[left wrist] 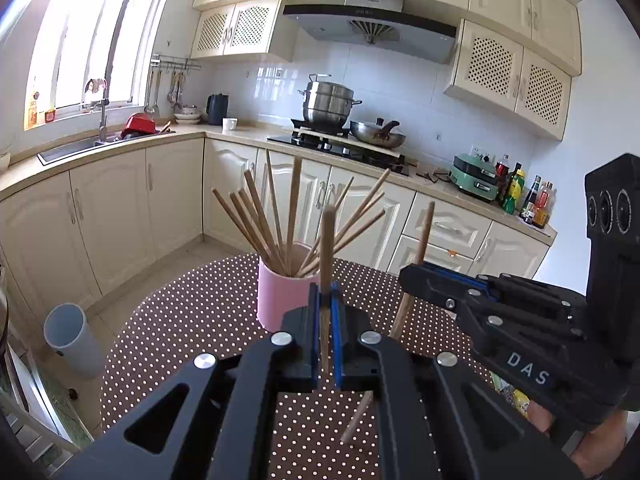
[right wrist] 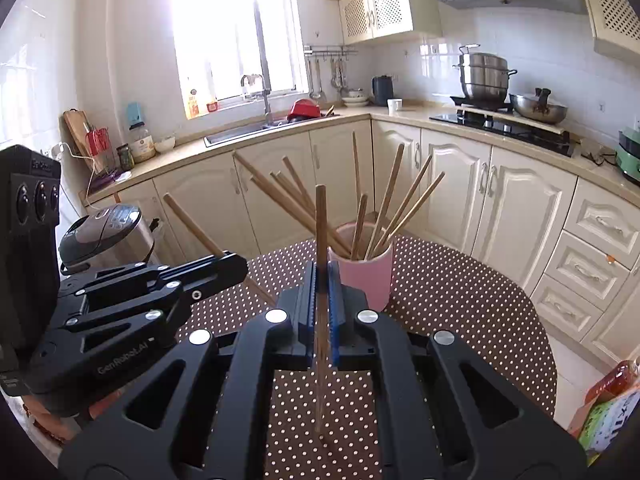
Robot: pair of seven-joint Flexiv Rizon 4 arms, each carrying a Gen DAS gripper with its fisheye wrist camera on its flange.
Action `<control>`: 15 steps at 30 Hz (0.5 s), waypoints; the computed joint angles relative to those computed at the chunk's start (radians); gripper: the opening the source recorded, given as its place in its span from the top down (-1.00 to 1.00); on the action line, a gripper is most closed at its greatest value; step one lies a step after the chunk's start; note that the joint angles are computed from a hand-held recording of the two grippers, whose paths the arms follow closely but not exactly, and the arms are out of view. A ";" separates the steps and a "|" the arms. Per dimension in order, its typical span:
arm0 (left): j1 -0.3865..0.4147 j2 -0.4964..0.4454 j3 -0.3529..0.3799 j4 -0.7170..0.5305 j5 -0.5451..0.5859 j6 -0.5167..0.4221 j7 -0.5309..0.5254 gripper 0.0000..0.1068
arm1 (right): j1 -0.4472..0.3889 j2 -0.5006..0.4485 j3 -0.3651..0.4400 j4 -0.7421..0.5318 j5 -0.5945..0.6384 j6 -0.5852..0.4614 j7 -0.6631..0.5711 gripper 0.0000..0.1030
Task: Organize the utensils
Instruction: 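Lift both chopsticks upright and carry them over the pink cup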
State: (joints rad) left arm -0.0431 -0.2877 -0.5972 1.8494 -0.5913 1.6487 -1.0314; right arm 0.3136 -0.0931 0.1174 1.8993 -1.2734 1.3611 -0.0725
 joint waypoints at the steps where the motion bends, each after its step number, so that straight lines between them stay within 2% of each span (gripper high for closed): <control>1: 0.008 0.000 -0.011 -0.002 -0.002 0.006 0.005 0.90 | -0.001 0.001 -0.003 -0.002 -0.015 0.001 0.009 0.89; 6: 0.074 -0.005 -0.092 -0.012 0.008 0.032 0.021 0.90 | -0.016 -0.003 -0.019 -0.031 -0.114 0.016 0.085 0.89; 11: 0.081 -0.015 -0.090 -0.052 0.069 0.047 -0.014 0.90 | -0.033 -0.011 -0.029 -0.085 -0.211 0.018 0.147 0.89; 15: 0.042 -0.026 -0.026 -0.102 0.126 0.051 -0.057 0.90 | -0.048 -0.013 -0.033 -0.123 -0.301 -0.004 0.205 0.89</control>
